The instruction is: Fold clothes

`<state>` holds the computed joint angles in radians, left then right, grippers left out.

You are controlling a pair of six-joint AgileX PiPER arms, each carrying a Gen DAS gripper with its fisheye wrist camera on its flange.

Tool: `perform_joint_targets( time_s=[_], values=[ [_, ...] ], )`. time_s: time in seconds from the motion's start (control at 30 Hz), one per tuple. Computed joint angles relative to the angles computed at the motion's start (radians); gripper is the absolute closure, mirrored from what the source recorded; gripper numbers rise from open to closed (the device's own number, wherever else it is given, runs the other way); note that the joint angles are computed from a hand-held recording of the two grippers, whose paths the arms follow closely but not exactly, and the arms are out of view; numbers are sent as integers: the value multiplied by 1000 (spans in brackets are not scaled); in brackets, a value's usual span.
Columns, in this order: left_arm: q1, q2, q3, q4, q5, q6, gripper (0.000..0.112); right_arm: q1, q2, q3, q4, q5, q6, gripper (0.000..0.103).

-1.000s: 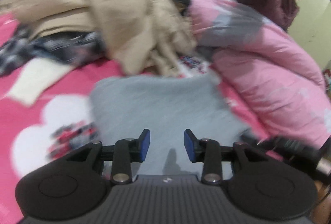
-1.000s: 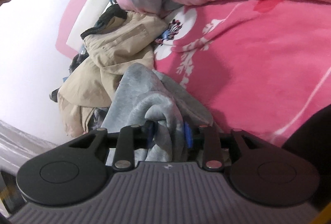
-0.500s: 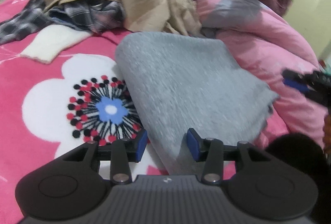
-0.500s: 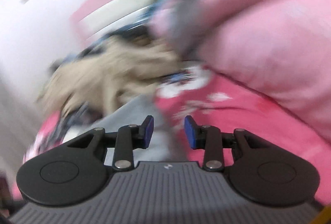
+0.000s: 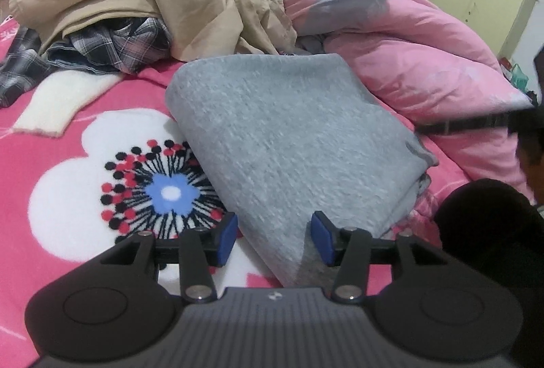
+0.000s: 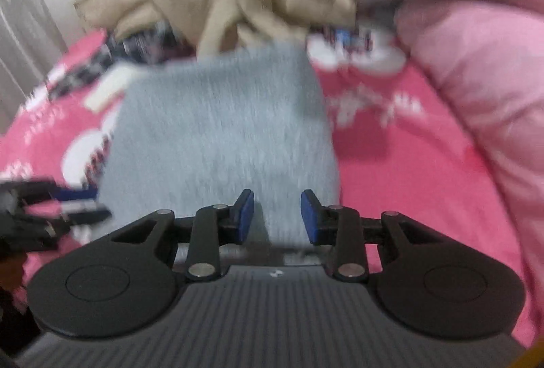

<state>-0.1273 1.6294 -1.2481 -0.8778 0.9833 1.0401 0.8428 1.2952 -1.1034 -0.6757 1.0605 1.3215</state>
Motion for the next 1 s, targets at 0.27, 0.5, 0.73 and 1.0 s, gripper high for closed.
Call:
perform_joint_targets(
  time_s=[0.27,0.5,0.73,1.0],
  values=[
    [1,27,-9,-6,8,27,62,-347,201,-96,14,-386,-206,78],
    [10,61,-34,-19,43,34,61,-447,342,-89,-114,-512,49,81],
    [13,74,-58,3,65,5,61,-272,276,-126,-55,-517,-144,81],
    [21,77,-59,3,76,8,61,-279,621,-479,101,-397,-248,83]
  ],
)
